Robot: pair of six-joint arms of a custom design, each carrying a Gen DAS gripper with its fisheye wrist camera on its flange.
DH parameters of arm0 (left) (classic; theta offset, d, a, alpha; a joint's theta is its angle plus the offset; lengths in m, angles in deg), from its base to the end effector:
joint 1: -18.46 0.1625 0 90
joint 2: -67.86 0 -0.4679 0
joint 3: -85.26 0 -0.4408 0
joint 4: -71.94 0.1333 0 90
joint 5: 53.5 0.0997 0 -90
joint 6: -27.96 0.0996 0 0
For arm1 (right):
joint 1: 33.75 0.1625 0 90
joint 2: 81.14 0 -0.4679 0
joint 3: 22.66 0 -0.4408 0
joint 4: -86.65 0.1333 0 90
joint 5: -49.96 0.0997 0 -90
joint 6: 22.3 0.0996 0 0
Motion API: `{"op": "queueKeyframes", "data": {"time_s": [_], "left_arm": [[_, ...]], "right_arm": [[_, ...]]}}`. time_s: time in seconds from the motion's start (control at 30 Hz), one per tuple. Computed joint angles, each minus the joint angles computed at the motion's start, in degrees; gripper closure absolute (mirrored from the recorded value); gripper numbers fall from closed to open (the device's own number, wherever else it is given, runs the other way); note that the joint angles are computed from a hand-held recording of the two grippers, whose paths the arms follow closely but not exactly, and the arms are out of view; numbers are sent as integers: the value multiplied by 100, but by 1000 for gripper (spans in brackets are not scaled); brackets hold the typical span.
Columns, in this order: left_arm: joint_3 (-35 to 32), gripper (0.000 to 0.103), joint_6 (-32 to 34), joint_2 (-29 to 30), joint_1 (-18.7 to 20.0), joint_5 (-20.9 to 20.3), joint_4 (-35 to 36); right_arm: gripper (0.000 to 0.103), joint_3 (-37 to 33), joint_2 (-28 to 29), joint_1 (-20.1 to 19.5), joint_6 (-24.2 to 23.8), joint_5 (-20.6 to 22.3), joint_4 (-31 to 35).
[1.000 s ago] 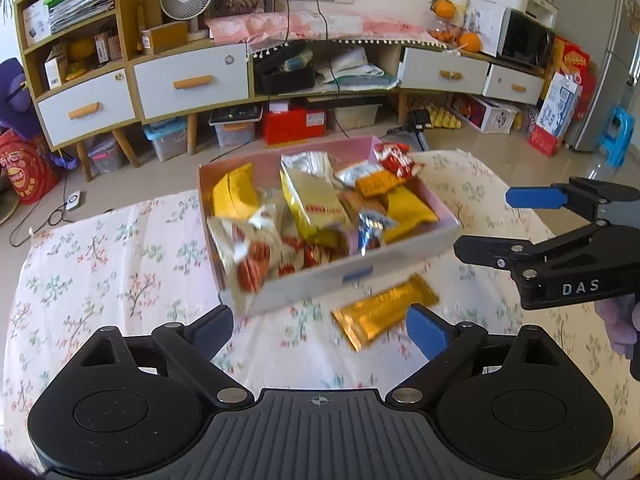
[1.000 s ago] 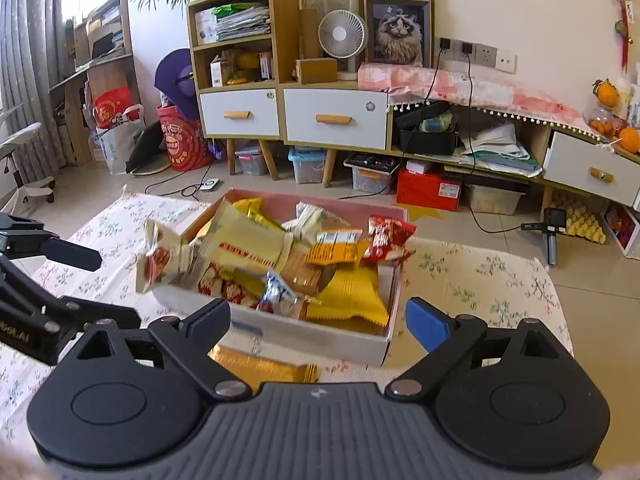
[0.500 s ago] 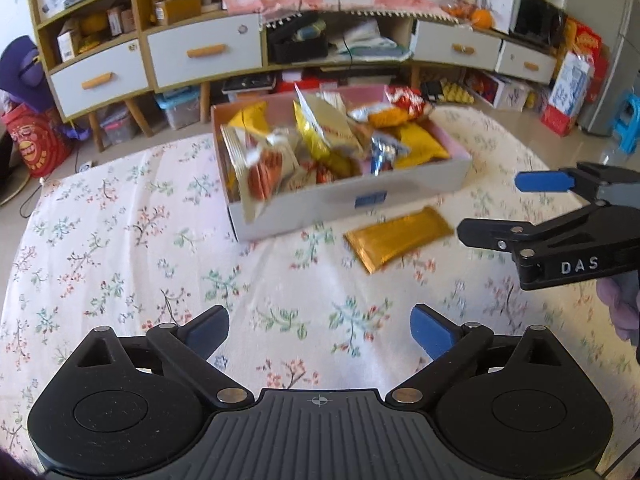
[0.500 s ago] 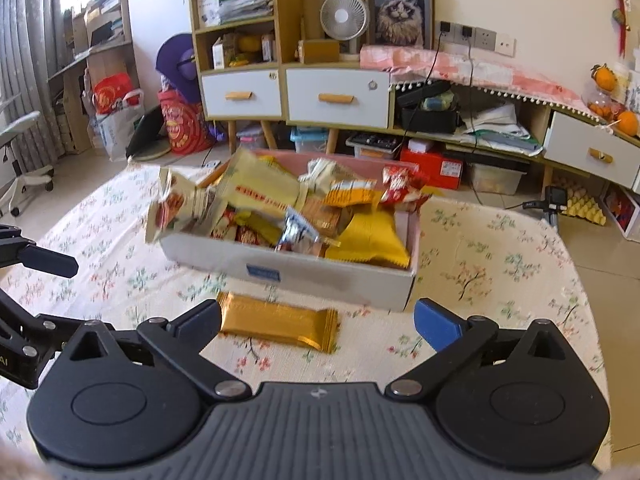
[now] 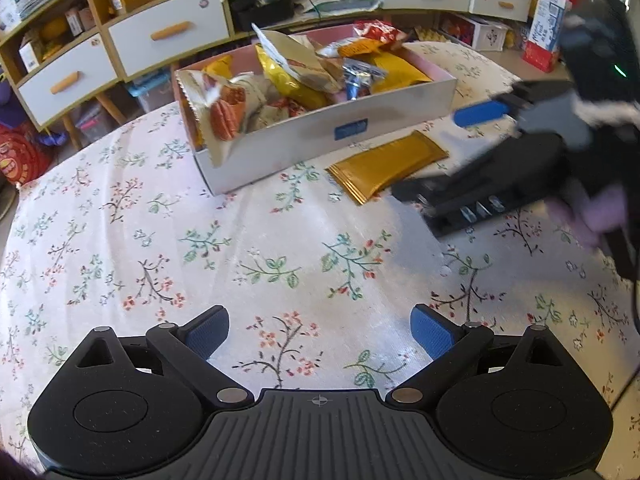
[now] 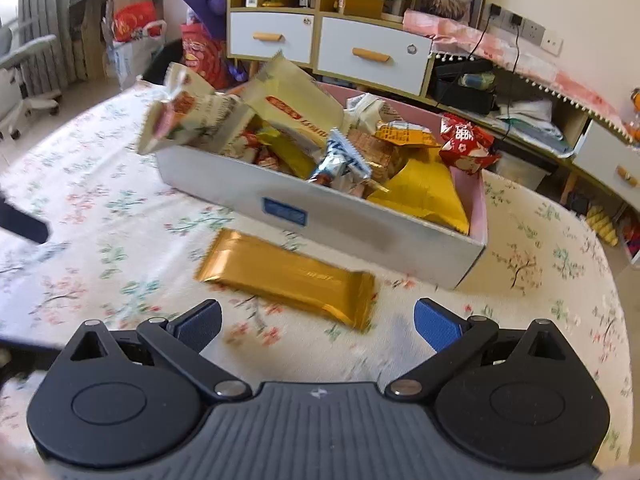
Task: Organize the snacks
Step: 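Grasp the gold bar with the right tool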
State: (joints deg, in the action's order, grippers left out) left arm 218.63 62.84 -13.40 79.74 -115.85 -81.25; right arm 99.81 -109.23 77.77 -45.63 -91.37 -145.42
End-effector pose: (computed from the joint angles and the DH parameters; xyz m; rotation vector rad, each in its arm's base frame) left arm -0.0620 -0.4867 0.2097 1.3385 2.2784 -0.2209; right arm 0.2322 -0.4376 -0.0249 0.3858 -2.0950 0.9051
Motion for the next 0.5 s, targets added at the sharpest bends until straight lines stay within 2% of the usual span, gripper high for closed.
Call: {"op": "queueKeyframes", "data": {"time_s": [0.07,0.13,0.2,0.23,0.4,0.5], "left_arm": [[9,5,36,-2,-11,-1,28],[14,5,65,9,-13,14,28],[6,5,98,24,-4,36,29],[8,5,110,27,6,55,21],[-21,5,91,77,52,162,-10],[-45,5,36,94,66,209,6]], "right_arm": [[1,11,-47,-86,47,186,-57],[5,111,-150,-184,214,575,-5],[16,231,-261,-237,441,896,187],[17,279,-296,-242,501,1000,269],[32,396,-315,-83,306,1127,479],[39,571,-534,-34,430,1485,935]]}}
